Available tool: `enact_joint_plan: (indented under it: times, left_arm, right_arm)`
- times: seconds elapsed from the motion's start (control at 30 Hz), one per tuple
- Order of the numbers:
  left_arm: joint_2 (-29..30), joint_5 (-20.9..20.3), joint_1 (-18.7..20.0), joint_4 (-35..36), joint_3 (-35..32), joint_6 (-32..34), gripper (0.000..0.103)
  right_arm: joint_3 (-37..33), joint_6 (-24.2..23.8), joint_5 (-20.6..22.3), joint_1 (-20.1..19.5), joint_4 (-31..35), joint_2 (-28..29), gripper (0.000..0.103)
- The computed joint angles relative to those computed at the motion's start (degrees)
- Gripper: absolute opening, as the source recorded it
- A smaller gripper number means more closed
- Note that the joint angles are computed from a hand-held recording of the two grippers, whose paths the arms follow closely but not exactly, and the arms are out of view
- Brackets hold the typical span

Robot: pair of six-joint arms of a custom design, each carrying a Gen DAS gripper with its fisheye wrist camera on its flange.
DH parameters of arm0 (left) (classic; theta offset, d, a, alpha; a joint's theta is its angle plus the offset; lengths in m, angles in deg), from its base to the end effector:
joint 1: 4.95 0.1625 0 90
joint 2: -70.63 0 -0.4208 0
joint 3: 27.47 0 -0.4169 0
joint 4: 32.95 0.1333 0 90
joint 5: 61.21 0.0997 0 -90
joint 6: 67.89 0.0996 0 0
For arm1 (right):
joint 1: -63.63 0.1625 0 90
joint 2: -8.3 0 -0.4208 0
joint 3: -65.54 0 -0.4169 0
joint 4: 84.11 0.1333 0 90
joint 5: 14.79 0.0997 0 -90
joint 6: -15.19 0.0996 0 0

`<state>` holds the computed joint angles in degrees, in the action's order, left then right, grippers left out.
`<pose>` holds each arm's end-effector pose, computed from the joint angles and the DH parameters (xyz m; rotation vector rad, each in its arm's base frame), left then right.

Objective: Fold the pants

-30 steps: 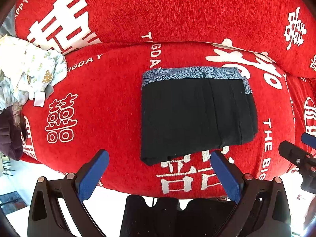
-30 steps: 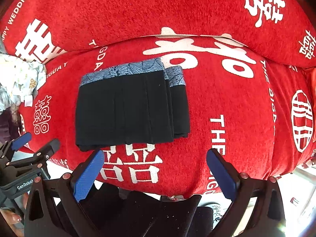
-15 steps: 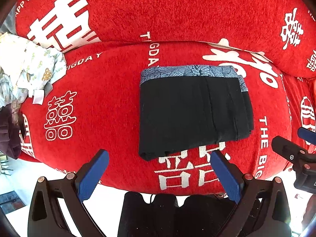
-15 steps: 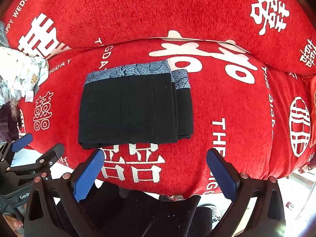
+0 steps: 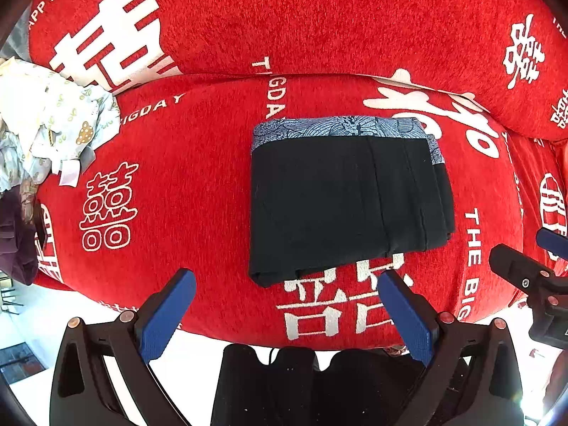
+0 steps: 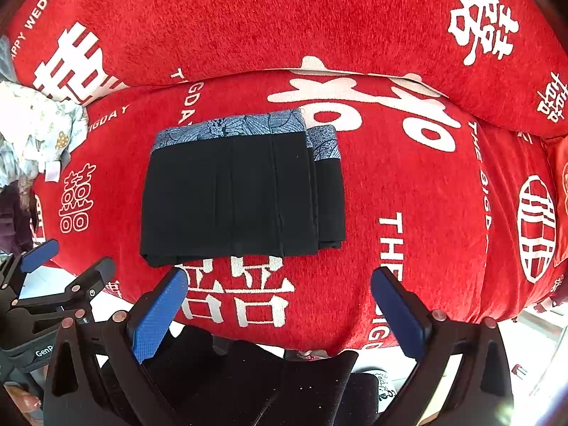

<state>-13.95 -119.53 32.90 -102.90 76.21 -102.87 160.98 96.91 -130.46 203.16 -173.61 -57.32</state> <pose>-0.2474 -0.4273 0.3163 0.5688 2.2240 0.1419 0.4968 -0.3054 0.2106 -0.5388 -2.4180 0.2366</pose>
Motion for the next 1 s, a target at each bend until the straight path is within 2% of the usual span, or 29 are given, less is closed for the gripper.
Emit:
enact_joint_plan:
  times: [1.0]
  left_arm:
    - [0.53,0.75,-0.96,0.67,-0.22,0.10,0.103]
  right_arm:
    - [-0.88,-0.44,-0.36,0.15,0.46,0.97,0.103]
